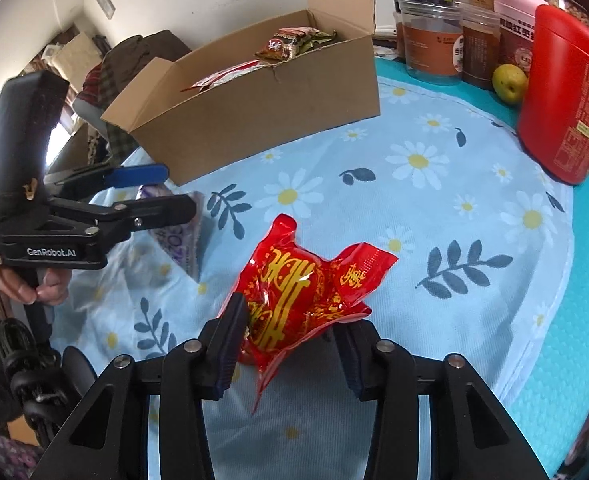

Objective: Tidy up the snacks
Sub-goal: 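Grasp the silver-purple GOZKI bag with the left tool while the right tool holds the candy bag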

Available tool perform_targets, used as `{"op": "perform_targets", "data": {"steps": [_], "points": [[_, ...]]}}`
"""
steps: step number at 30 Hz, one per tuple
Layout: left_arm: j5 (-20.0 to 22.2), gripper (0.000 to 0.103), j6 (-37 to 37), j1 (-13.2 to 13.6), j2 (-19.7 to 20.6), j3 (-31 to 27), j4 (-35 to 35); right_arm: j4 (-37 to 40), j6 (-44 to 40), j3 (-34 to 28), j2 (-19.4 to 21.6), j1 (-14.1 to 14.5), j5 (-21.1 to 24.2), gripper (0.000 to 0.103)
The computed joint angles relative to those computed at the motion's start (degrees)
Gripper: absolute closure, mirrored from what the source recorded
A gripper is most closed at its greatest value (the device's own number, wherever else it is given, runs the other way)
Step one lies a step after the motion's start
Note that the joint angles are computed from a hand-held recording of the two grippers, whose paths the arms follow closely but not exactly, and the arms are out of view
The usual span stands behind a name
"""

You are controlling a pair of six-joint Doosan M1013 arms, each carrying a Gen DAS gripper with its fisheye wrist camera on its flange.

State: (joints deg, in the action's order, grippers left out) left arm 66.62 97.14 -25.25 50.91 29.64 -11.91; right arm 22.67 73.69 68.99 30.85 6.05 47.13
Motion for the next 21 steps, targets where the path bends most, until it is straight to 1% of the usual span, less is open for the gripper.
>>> {"op": "perform_targets", "data": {"steps": [1,2,3,4,6,7,8,9,10,12,13,14,17,18,20,21], "points": [[0.0,0.022,0.1,-0.1,-0.3,0.5,0.8,-0.7,0.4,-0.2,0.1,0.1,0.3,0.056],[0.3,0.022,0.0,-0.2,-0.6,0.9,1.8,-2.2,1.4,-0.8,0.4,0.3,0.9,0.050],[0.4,0.022,-0.1,-0.3,-0.7,1.2,2.4,-3.5,2.3,-1.3,0.7,0.5,1.4,0.047],[0.4,0.022,0.0,-0.4,-1.1,1.7,2.8,-4.4,2.7,-1.4,0.8,0.7,1.5,0.045],[0.8,0.022,-0.3,-0.4,-1.5,2.3,3.4,-4.4,2.5,-1.4,0.8,0.8,1.4,0.044],[1.2,0.022,-0.9,-0.4,-1.6,2.3,3.8,-4.2,2.5,-1.5,0.8,0.8,1.6,0.036],[3.1,0.022,-2.0,-0.3,-1.1,1.2,3.9,-4.3,2.7,-1.4,0.7,0.8,1.5,0.028],[4.6,0.022,-2.8,-0.2,-0.6,0.3,3.5,-4.5,2.9,-1.2,0.6,0.9,1.1,0.025],[5.6,0.022,-4.2,0.2,-0.5,0.2,2.5,-4.4,2.8,-1.1,0.4,0.9,0.8,0.023],[3.9,0.022,-5.2,0.3,-1.6,2.4,2.6,-4.1,2.7,-1.2,0.4,1.0,0.6,0.022],[3.7,0.022,-5.7,0.3,-2.1,3.2,3.0,-4.4,3.0,-1.4,0.5,1.1,0.8,0.018],[3.4,0.022,-6.2,0.2,-2.5,3.9,3.6,-4.8,3.1,-1.7,0.7,1.2,0.9,0.016],[2.9,0.022,-8.0,0.0,-3.9,6.3,4.4,-6.8,3.7,-2.1,0.9,1.7,0.7,0.016],[3.5,0.022,-8.5,0.1,-3.9,6.4,4.0,-7.9,4.2,-2.3,1.1,2.0,0.7,0.016],[5.9,0.022,-10.3,0.7,-4.0,6.5,0.6,-9.3,4.5,-2.6,1.3,2.4,0.5,0.016],[5.8,0.022,-11.2,1.1,-4.4,7.5,-1.1,-9.7,4.5,-2.7,1.3,2.5,0.5,0.016]]}}
